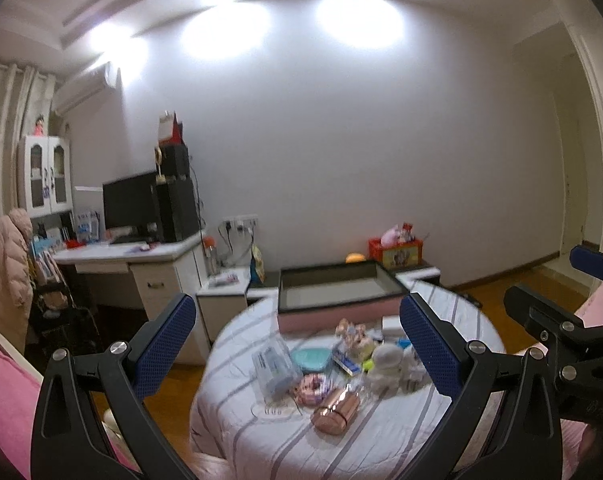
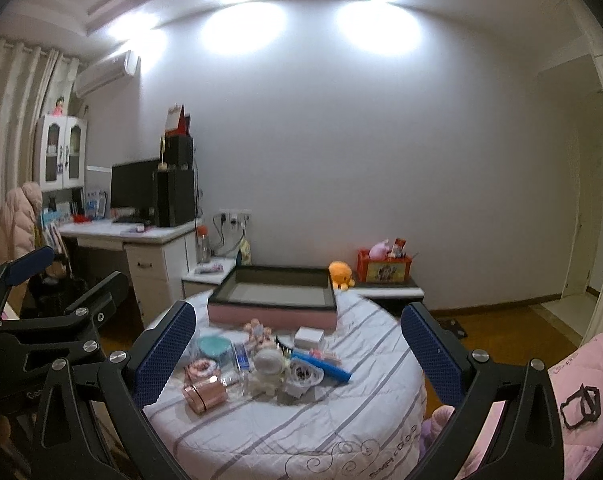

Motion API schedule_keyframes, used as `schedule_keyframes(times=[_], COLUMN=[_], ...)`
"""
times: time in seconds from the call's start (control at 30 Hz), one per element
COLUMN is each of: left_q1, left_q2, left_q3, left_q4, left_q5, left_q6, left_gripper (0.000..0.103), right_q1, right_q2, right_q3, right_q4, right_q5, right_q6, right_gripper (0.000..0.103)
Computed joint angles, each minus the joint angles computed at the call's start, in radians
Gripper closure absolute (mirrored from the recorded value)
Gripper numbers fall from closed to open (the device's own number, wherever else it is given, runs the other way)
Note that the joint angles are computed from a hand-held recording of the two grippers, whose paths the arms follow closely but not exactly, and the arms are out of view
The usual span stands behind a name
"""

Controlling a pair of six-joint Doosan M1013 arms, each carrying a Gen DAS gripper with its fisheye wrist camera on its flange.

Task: Organize rigid objects
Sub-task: 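Grasp the copper cup with the left tool while the right tool grasps the white plastic part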

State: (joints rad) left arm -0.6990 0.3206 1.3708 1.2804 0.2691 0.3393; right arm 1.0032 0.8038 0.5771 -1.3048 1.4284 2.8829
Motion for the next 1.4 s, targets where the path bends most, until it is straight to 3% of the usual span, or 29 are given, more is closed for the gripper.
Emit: schedule_keyframes(times=[0.1,0.2,0.27,0.37,0.43,0.63,0.93,1.0,1.13,1.27,1.4], left_q1=[0.015,0.025,0.035,0.047,0.051,0.046,0.055,0.064,0.072,0.084,0.084], left_q2=[0.043,0.076,0.101,0.142,0.165,0.221,0.292,0.305,0.314,0.308,0.304], left_q3=[-0.031,-0.05,-0.068,-0.106,-0.125,-0.177,-0.268,-0.289,-0.3,-0.29,-0.286], left_q4=[-0.289,-0.479,-0.688,-0.965,-1.067,-1.098,-1.205,-1.286,-1.366,-1.486,-1.499], left_q5=[-0.002,0.0,0.009,0.065,0.095,0.206,0.3,0.322,0.328,0.313,0.313], left_q6=[0.277,0.449,0.65,0.907,1.002,1.048,1.141,1.194,1.261,1.37,1.399], left_gripper=[0.0,0.0,0.0,0.0,0.0,0.0,0.002,0.017,0.022,0.044,0.046], right_q1=[-0.02,-0.04,-0.055,-0.077,-0.091,-0.12,-0.154,-0.159,-0.169,-0.183,-0.196], right_q2=[0.004,0.003,-0.001,0.002,-0.003,-0.021,-0.021,-0.02,-0.02,-0.022,-0.024], right_q3=[0.012,0.037,0.062,0.079,0.1,0.164,0.188,0.189,0.19,0.193,0.196], right_q4=[0.055,0.114,0.152,0.222,0.262,0.351,0.419,0.424,0.432,0.452,0.485], right_q5=[-0.013,-0.036,-0.057,-0.055,-0.06,-0.081,-0.103,-0.102,-0.1,-0.125,-0.175], right_q6=[-0.005,0.002,0.007,-0.002,0.007,0.037,0.042,0.045,0.055,0.07,0.095], right_gripper=[0.0,0.0,0.0,0.0,0.0,0.0,0.0,0.0,0.0,0.0,0.0])
